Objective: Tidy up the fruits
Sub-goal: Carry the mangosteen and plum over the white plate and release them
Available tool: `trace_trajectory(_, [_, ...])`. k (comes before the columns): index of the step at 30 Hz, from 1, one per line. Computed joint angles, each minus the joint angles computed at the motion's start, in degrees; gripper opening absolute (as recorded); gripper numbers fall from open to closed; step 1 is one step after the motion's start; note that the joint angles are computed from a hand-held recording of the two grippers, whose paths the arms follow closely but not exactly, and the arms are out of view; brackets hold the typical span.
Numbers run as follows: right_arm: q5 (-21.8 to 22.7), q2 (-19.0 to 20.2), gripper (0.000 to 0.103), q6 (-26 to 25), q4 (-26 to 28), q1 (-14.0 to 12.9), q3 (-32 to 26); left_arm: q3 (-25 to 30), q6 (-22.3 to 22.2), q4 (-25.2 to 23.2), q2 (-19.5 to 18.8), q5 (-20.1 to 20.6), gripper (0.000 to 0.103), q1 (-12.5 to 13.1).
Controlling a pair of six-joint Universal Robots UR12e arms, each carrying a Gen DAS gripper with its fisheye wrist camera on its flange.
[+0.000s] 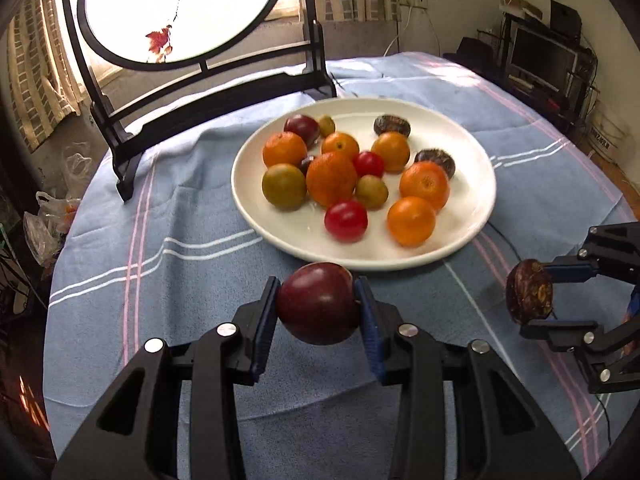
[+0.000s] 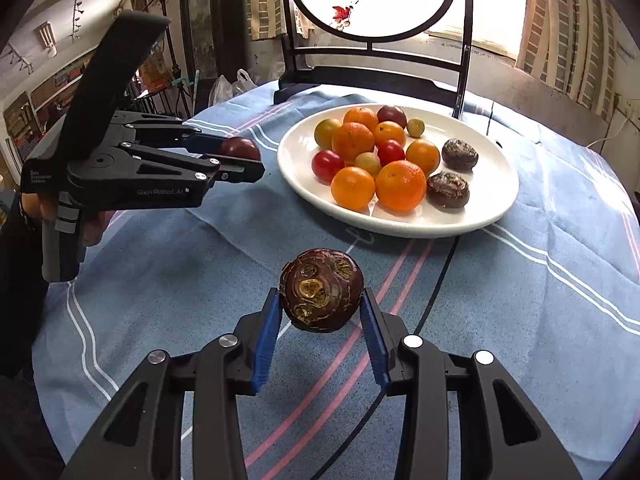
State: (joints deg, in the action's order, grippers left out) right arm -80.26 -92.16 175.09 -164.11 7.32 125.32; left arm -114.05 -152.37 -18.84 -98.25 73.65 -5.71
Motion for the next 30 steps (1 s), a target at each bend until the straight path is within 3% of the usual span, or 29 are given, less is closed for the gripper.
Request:
trace_trajectory(4, [-2.27,-0.29,0.040,0.21,-4.11,-0.30,-1.07,0.76,-4.52,4.50,0.76,-1.12,0.037,-0.80])
trace_trajectory(9, [-4.20,0.77,0.040,2.11,-10.33,-1.18,-3.69,4.02,-13.19,10.36,-0.83,2.06,0.037,-3.21])
trace_trajectory(13, [-4.09,2.90,0.040,5.15,-11.37,-2.60,-5.84,6.37,-18.12,11.87,-2.93,4.41,0.038,-4.54])
trace_trajectory(16, [-5.56,4.42,0.040,5.63,-11.64,-2.77,-6.67,7.07,-19.20,10.72,-4.46,4.92,0.038,-5.06])
trace_trajectory(23, [-4.13,7.31,0.040,6.51,-10.42,-2.97,-8.21,7.90,-17.12,7.08,-7.31,7.74,0.038,-5.88])
trace_trajectory(30, [-4.38,8.76,0.040,7.02,-10.42,-2.81,-8.88,7.91,-17.51,7.71,-7.74,8.70,0.038,-5.83])
